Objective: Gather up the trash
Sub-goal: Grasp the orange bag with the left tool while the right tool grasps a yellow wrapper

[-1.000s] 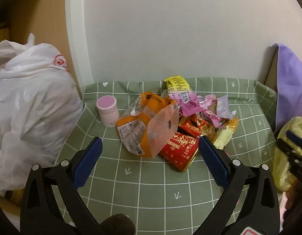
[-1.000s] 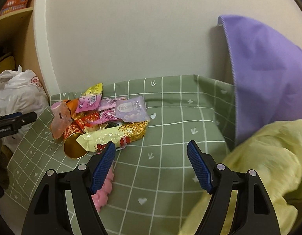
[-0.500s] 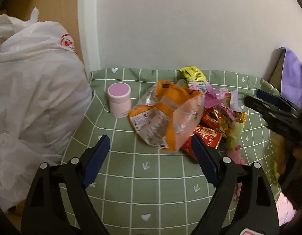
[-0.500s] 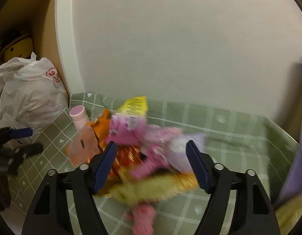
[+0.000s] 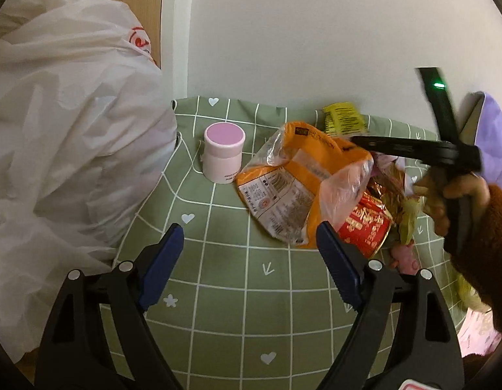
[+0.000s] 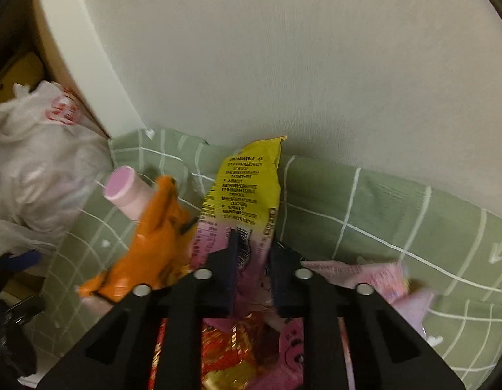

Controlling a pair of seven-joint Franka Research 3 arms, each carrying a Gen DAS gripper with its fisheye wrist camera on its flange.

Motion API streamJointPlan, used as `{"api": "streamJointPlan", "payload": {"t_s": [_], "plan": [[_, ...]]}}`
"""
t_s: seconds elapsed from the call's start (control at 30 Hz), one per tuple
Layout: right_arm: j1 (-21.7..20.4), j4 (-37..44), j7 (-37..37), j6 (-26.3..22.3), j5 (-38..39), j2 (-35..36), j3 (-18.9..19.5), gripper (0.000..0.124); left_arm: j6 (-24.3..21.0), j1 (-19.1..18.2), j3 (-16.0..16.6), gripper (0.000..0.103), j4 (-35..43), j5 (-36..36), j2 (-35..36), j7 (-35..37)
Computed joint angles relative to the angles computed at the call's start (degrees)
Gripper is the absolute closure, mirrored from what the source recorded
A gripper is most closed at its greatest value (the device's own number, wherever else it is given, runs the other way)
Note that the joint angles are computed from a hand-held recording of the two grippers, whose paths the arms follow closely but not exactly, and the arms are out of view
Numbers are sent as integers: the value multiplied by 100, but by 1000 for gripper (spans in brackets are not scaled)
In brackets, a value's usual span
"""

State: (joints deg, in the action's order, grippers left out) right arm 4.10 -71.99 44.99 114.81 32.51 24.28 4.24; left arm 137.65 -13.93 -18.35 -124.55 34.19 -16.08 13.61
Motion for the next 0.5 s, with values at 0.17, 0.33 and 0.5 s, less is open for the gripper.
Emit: {"api": "streamJointPlan", "payload": {"t_s": [0.17,0.33,0.5], "plan": [[-256,-1097,-582,526,682,-989,-56,116,611,54,125,24,70,13,210,133],[-326,-1820,-764,825,1014,-1632,-348,116,937,37,110,24,401,152,606,566],[-340,-2511,-747,1158,884,-2025,-559,116,941,-2,164,24,558,110,787,584]]}}
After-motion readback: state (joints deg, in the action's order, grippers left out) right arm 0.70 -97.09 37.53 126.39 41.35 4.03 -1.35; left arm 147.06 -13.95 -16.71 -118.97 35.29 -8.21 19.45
